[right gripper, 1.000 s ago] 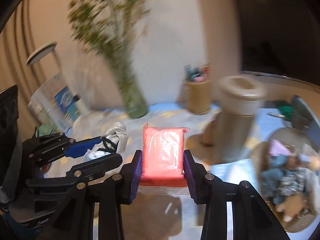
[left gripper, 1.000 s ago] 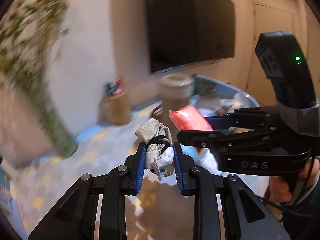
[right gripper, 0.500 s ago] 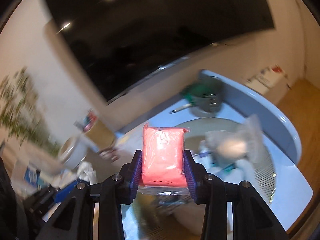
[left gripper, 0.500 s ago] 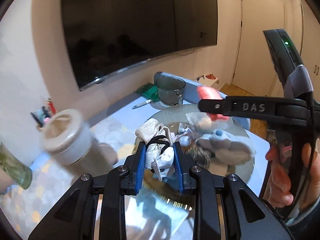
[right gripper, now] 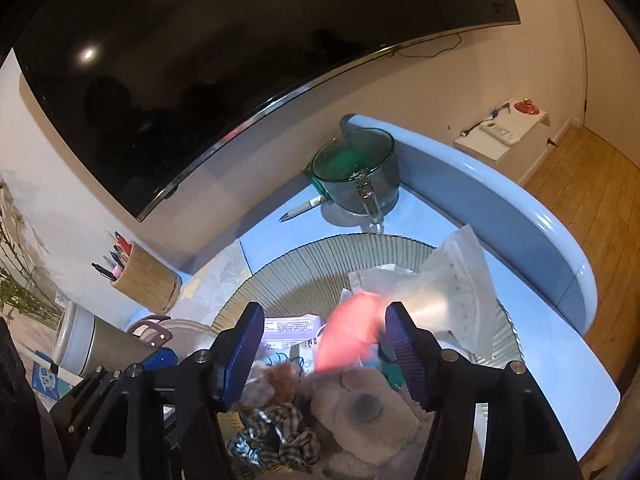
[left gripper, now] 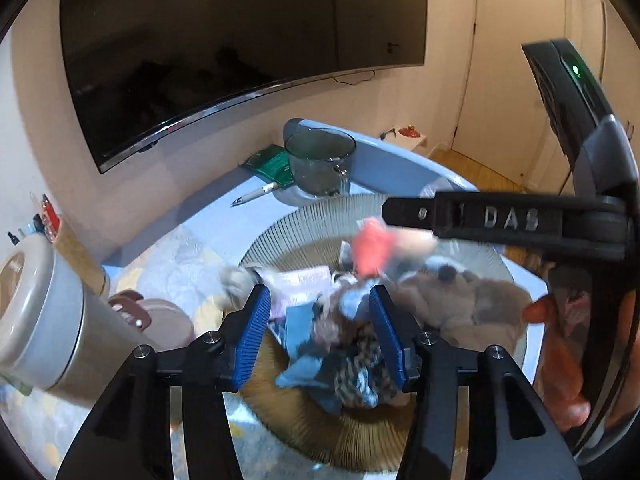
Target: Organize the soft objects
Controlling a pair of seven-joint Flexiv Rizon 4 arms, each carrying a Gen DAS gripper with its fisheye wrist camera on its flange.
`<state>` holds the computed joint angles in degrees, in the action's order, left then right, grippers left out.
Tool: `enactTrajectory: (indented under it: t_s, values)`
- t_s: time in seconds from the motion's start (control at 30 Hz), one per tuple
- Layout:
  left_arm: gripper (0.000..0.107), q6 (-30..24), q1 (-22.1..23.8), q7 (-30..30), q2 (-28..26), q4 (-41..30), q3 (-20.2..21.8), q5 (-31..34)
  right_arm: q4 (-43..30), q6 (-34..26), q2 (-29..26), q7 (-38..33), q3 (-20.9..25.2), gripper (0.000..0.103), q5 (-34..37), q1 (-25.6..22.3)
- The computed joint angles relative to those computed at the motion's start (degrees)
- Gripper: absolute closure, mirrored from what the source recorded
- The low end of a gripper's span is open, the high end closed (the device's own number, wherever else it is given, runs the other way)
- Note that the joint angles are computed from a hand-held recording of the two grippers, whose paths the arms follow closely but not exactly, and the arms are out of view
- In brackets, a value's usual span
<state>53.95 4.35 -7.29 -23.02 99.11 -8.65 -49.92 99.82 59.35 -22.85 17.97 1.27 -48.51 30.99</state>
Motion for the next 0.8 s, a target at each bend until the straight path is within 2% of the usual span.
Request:
enactTrajectory:
  t_s: [0.13, 0.4, 0.53, 0.63, 0.7, 0.8]
  values:
    - [0.058, -5.64, 2.09, 2.22, 3.31, 2.39, 0.81, -2.29, 1.50, -0.59, 1.37, 1.52, 0.17, 0.041, -1.52, 0.69]
    - [0.056, -6.64, 2.09, 14.61, 13.45, 11.39, 6.12, -12.61, -0.73, -3.93, 2.14, 1.26, 2.85, 0.041, -3.00, 3.50]
    - [0.055, -6.98, 2.35, 20.59, 17.64, 14.78, 9.61, -18.80, -5.83, -9.70, 0.71, -2.70, 3.86, 0.041, -3.91, 7.25]
    - [0.054, -5.84, 2.86, 22.90, 19.28, 15.79, 11.75, -21.82, -10.19, -11.25, -1.40, -5.30, 3.72, 0.041, -5.95, 10.20]
    - [0.043, -4.54, 3.42, 24.42, 20.09, 16.27, 12.87, -24.04, -14.01, -13.02, -3.52, -8.17, 3.59, 0.040, -6.05, 12.27]
    - [0.042, -2.10, 4.57, 27.56, 20.57, 16.58, 14.19, -29.28, -21.03, -15.63, -7.98, -12.57, 2.67, 0.036, -5.36, 15.80]
